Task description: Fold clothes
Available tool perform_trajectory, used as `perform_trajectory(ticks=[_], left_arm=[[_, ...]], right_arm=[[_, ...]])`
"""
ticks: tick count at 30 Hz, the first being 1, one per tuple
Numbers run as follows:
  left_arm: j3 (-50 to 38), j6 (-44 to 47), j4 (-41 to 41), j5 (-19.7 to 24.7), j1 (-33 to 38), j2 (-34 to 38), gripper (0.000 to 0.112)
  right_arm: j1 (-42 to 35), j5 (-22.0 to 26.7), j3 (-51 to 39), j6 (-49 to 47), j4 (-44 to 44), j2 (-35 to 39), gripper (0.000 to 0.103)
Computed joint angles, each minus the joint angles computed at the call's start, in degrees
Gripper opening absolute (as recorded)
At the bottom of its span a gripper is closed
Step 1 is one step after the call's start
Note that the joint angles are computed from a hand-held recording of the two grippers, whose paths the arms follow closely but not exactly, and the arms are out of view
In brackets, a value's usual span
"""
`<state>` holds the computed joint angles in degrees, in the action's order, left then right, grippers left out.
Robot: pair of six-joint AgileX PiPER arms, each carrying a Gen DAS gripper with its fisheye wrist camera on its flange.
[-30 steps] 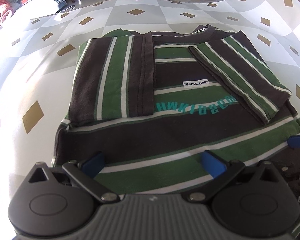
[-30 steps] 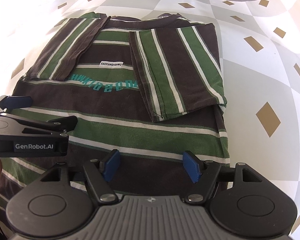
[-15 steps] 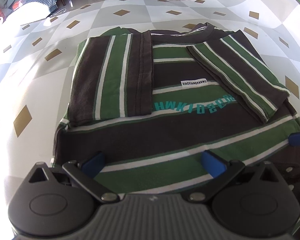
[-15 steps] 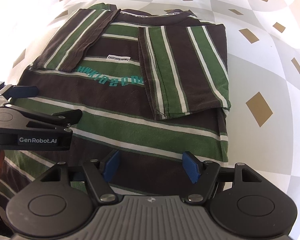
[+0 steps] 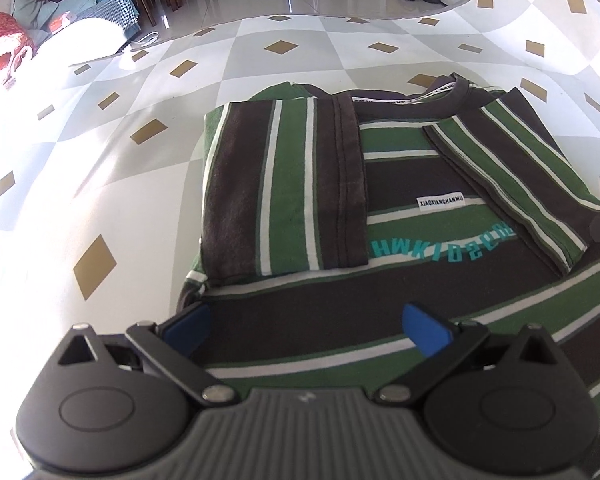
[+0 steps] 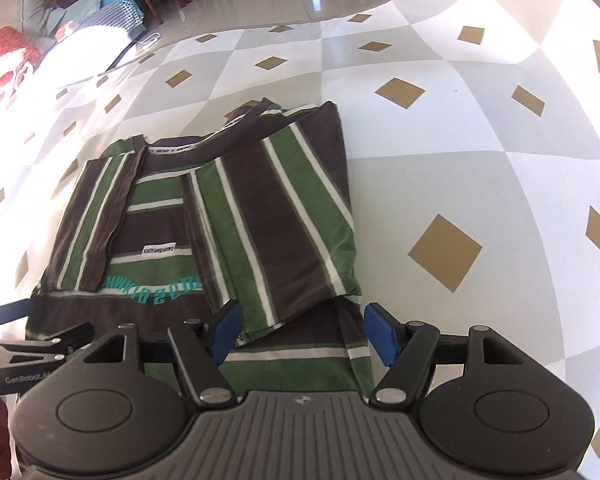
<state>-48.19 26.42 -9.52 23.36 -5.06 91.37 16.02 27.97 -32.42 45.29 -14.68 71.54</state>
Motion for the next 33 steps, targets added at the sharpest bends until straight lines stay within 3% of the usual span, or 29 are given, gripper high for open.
perform_trajectory(ticks=[2, 6, 15, 21, 26, 29, 33], left_arm=[[-0.2, -3.7, 3.0, -0.6, -1.3, 1.1, 0.103], [-1.6, -7.9, 6.2, -1.0, -2.8, 3.1, 0.103], [-1.5, -7.1, 4.4, 0.6, -1.5, 1.9, 0.103], [0.1, -8.1, 5.5, 1.1, -0.3, 0.6, 0.103], [0.7, -8.2, 6.7, 1.1, 0.6, 1.2, 0.103], [0.9, -7.4, 6.0, 1.0, 0.8, 1.6, 0.103], [0.4, -5.2, 3.1, 1.4, 1.4, 2.4, 0.103]], right_arm=[[-5.3, -1.1, 1.6, -7.4, 4.8, -2.1, 0.066], [-7.9, -3.8, 2.3, -10.1, 7.2, -1.2, 0.065], [-11.6, -9.0, 3.4, -15.2, 14.6, 1.9, 0.062], [-10.0, -11.5, 3.9, -6.3, 6.0, 2.9, 0.061], [-5.6, -11.9, 3.9, 9.0, -10.3, 4.1, 0.055], [-2.3, -11.0, 3.9, 19.0, -21.4, 5.1, 0.044], [0.3, -9.0, 4.1, 29.3, -32.1, 5.9, 0.02]])
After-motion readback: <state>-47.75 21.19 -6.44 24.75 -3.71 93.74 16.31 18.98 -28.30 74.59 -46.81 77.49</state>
